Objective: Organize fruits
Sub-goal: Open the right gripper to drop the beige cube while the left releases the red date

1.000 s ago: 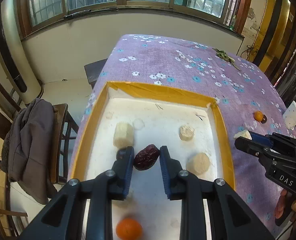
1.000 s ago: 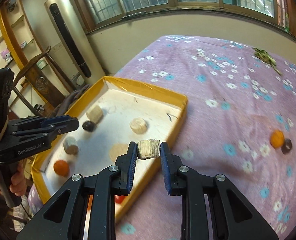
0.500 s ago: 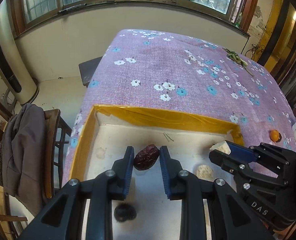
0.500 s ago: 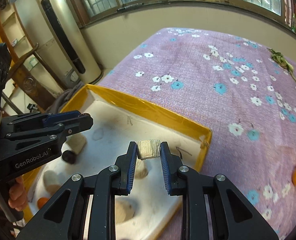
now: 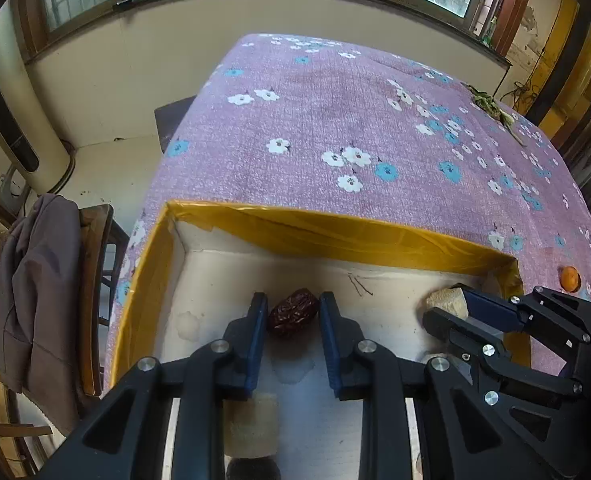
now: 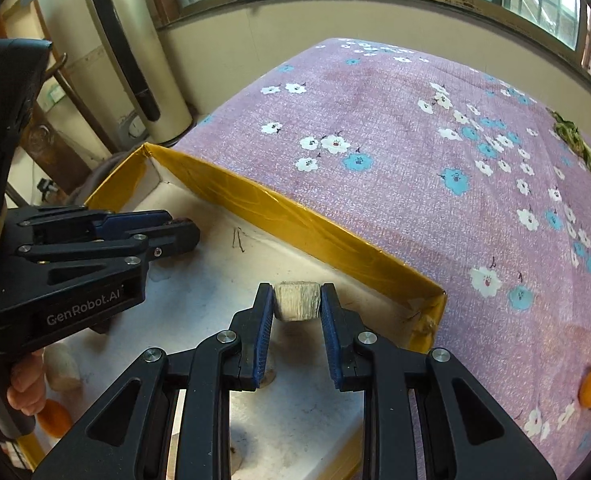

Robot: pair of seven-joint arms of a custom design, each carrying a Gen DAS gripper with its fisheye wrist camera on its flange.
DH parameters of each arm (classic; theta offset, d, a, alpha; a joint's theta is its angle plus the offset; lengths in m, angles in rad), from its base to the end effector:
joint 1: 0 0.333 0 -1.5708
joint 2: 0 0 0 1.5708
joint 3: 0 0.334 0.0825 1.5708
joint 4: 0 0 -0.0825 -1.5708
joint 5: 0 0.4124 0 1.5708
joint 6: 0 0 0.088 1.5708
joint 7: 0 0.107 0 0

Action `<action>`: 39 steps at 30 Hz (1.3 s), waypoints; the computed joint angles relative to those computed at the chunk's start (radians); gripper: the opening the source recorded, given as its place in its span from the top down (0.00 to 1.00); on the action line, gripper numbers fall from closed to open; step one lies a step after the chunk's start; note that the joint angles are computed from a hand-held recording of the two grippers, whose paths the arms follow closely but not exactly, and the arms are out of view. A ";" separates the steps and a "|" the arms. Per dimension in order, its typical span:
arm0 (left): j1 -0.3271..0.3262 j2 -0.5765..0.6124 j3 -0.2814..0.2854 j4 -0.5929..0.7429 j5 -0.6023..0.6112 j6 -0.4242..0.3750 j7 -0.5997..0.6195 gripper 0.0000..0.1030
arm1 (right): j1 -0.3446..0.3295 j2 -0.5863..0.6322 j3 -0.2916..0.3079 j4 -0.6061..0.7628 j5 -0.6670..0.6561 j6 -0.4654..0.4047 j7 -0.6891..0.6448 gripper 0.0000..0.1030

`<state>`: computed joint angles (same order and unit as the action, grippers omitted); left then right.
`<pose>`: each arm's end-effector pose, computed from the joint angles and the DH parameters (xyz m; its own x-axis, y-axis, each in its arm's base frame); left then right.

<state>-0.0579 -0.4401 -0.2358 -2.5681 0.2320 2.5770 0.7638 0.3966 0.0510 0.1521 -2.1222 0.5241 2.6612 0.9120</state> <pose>0.4318 -0.1375 0.4578 0.3174 -0.9452 0.0769 -0.8219 -0.3146 -0.4748 0.5298 0.3060 0.4405 0.7331 -0.6718 -0.1063 -0.6071 -0.5759 -0.5475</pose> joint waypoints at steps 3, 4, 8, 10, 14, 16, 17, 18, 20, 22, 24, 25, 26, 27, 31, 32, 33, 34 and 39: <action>0.001 0.003 -0.001 0.004 0.005 -0.007 0.004 0.72 | 0.001 -0.004 -0.001 -0.006 -0.009 0.006 0.008 0.78; 0.001 0.002 -0.002 0.005 0.008 -0.011 0.005 0.72 | 0.000 -0.004 -0.002 -0.005 -0.014 0.003 0.011 0.78; 0.001 -0.007 0.001 0.000 0.006 -0.021 0.001 0.72 | -0.001 -0.011 -0.006 -0.010 -0.031 0.004 0.019 0.75; 0.000 -0.014 0.000 -0.003 0.003 -0.033 -0.002 0.71 | -0.003 -0.020 -0.008 -0.015 -0.022 -0.001 0.013 0.75; 0.002 -0.047 -0.011 -0.021 0.010 -0.047 -0.022 0.57 | -0.001 -0.053 -0.013 -0.046 -0.014 0.010 0.018 0.72; 0.003 -0.068 -0.023 -0.031 0.023 -0.053 -0.037 0.52 | 0.002 -0.076 -0.018 -0.067 0.004 0.008 0.015 0.72; 0.002 -0.079 -0.028 -0.035 0.029 -0.057 -0.043 0.47 | 0.004 -0.086 -0.022 -0.075 0.012 0.006 0.012 0.72; 0.001 -0.088 -0.033 -0.038 0.034 -0.060 -0.050 0.43 | 0.005 -0.103 -0.026 -0.090 0.028 0.004 0.003 0.72; 0.000 -0.115 -0.048 -0.050 0.049 -0.069 -0.072 0.38 | 0.011 -0.126 -0.034 -0.109 0.047 0.004 -0.007 0.71; -0.004 -0.137 -0.059 -0.058 0.058 -0.079 -0.090 0.35 | 0.018 -0.154 -0.042 -0.132 0.065 0.003 -0.014 0.71; -0.012 -0.157 -0.068 -0.066 0.065 -0.087 -0.105 0.34 | 0.026 -0.190 -0.056 -0.162 0.094 -0.002 -0.033 0.70; -0.017 -0.167 -0.072 -0.070 0.067 -0.095 -0.112 0.34 | 0.030 -0.208 -0.061 -0.178 0.100 -0.004 -0.035 0.69; -0.021 -0.175 -0.078 -0.072 0.070 -0.104 -0.119 0.33 | 0.034 -0.223 -0.067 -0.191 0.106 -0.007 -0.040 0.69; -0.024 -0.181 -0.082 -0.074 0.073 -0.112 -0.126 0.31 | 0.038 -0.240 -0.074 -0.205 0.112 -0.010 -0.045 0.69; -0.042 -0.221 -0.107 -0.087 0.083 -0.139 -0.174 0.26 | 0.048 -0.312 -0.104 -0.268 0.136 -0.024 -0.059 0.67; -0.049 -0.228 -0.112 -0.087 0.083 -0.149 -0.184 0.25 | 0.049 -0.324 -0.110 -0.281 0.135 -0.024 -0.060 0.66; -0.054 -0.232 -0.120 -0.085 0.085 -0.165 -0.196 0.24 | 0.047 -0.344 -0.116 -0.300 0.131 -0.026 -0.058 0.65; -0.062 -0.236 -0.128 -0.082 0.085 -0.180 -0.207 0.24 | 0.046 -0.355 -0.121 -0.313 0.126 -0.025 -0.054 0.65; -0.099 -0.241 -0.177 -0.058 0.106 -0.228 -0.283 0.19 | 0.041 -0.433 -0.161 -0.388 0.124 -0.030 -0.057 0.61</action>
